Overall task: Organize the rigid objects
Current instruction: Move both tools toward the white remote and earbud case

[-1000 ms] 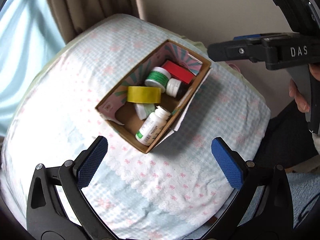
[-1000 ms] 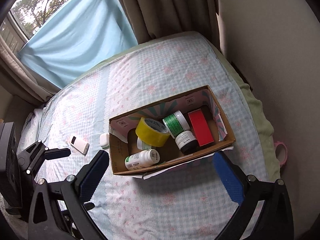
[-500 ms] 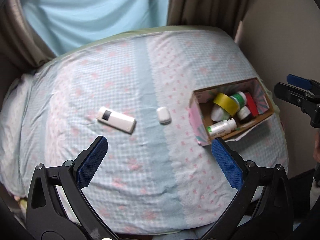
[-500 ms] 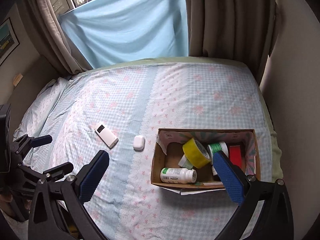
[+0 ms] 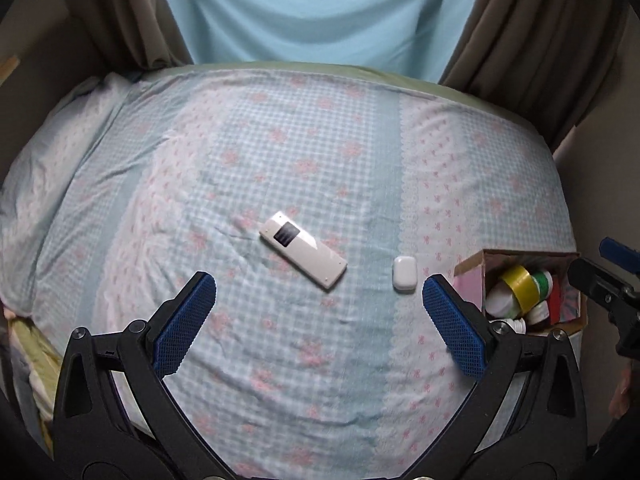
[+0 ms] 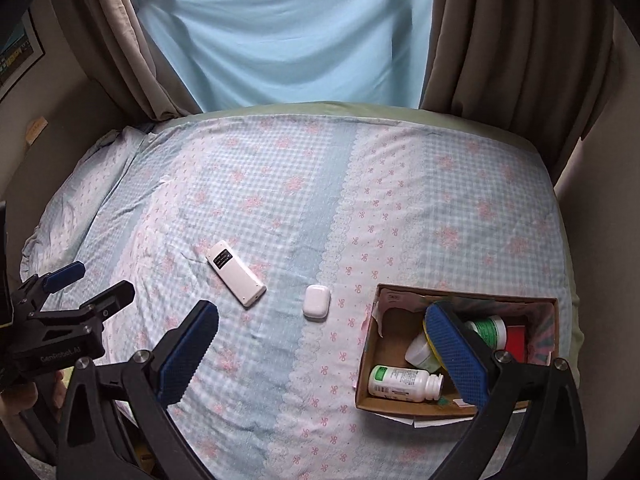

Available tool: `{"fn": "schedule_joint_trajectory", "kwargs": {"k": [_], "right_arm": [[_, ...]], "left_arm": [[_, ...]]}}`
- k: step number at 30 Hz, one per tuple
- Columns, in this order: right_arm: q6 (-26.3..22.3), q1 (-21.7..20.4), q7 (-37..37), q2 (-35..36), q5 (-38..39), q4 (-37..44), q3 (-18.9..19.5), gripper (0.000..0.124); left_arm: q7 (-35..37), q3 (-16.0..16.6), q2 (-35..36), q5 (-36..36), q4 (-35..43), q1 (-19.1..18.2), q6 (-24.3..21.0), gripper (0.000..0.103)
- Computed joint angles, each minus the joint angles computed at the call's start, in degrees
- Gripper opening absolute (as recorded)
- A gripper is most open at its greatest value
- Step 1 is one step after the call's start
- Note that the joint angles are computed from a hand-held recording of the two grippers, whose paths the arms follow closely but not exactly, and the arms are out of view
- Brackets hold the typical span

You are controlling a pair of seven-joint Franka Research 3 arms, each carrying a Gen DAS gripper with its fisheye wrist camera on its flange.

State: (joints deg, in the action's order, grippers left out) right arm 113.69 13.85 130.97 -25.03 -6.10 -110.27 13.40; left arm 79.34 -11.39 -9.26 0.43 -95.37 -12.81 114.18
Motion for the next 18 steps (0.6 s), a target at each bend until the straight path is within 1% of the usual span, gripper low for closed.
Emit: {"fn": "schedule_joint_trajectory", "kwargs": {"k": [2,6,9,13,18], "right_arm": [[1.1,0.3,-0.4,2.5,1.0,0.8,-0.4,0.103],[2.9,1.1,0.9,7.2,3.2,1.8,-1.4,0.103],[3.1,1.9,2.3,11.1,3.7,2.7,-2.0,0.103],[3.4,3.2,2.4,16.0,6.1,3.2,-3.9,0.103],[2.9,3.9,1.5,21.2,8.7,3.8,-6.2,0.103]], "left_arm": [[-3.2,0.3,2.4,-0.6,1.0,0.6,-0.2,0.103],[-10.7,0.0,7.6,1.7,3.7,1.6,-0.7,0.103],[-15.9,0.0,11.8,2.2,5.6,1.9,-1.2,0.103],[-19.9,0.0,16.8,-0.1,7.0,2.4,-1.3,0.103],[-23.9,0.0,22.5,0.1,8.9,2.4,-1.9,0.103]]}}
